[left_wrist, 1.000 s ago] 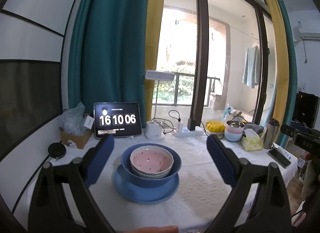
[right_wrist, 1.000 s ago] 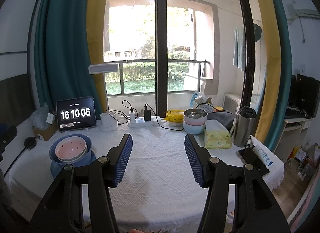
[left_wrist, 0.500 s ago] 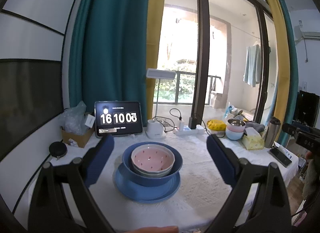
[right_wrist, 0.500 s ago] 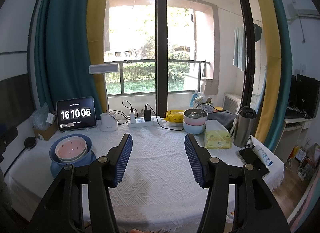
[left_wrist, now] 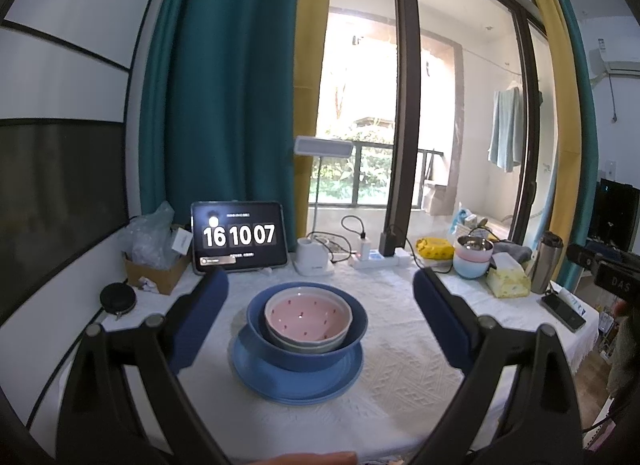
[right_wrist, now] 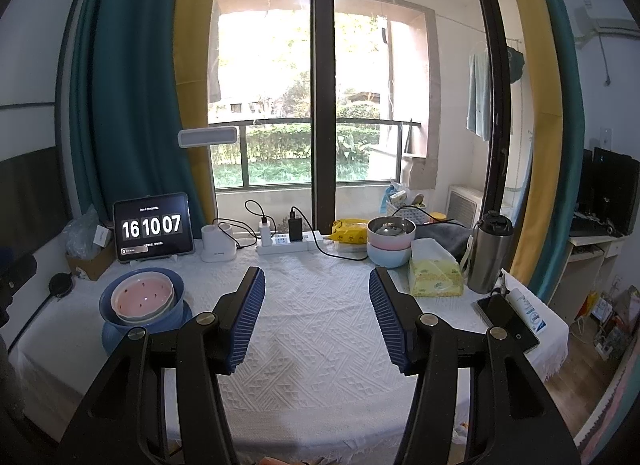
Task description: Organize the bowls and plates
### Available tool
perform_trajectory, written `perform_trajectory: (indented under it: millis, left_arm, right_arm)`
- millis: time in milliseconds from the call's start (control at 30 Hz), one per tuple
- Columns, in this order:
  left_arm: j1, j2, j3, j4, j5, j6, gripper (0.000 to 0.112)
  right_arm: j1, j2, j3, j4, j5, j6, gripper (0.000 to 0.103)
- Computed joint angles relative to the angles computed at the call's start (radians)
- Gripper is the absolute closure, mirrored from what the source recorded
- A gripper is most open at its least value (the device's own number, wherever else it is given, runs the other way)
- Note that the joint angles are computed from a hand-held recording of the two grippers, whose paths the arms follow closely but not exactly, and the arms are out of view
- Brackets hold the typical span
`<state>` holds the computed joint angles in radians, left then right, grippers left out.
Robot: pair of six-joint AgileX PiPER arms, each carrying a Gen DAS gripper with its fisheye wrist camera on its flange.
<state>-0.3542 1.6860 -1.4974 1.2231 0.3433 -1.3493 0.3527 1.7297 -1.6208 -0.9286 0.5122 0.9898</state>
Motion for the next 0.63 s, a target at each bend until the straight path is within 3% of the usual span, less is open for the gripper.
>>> perform_trajectory:
  millis: [633]
  left_arm:
    - [0.003, 0.001, 0.004, 0.022, -0.004, -0.021, 0.017]
  right_arm:
    - [0.000, 0.001, -0.002, 0.007, -0.001, -0.009, 0.045]
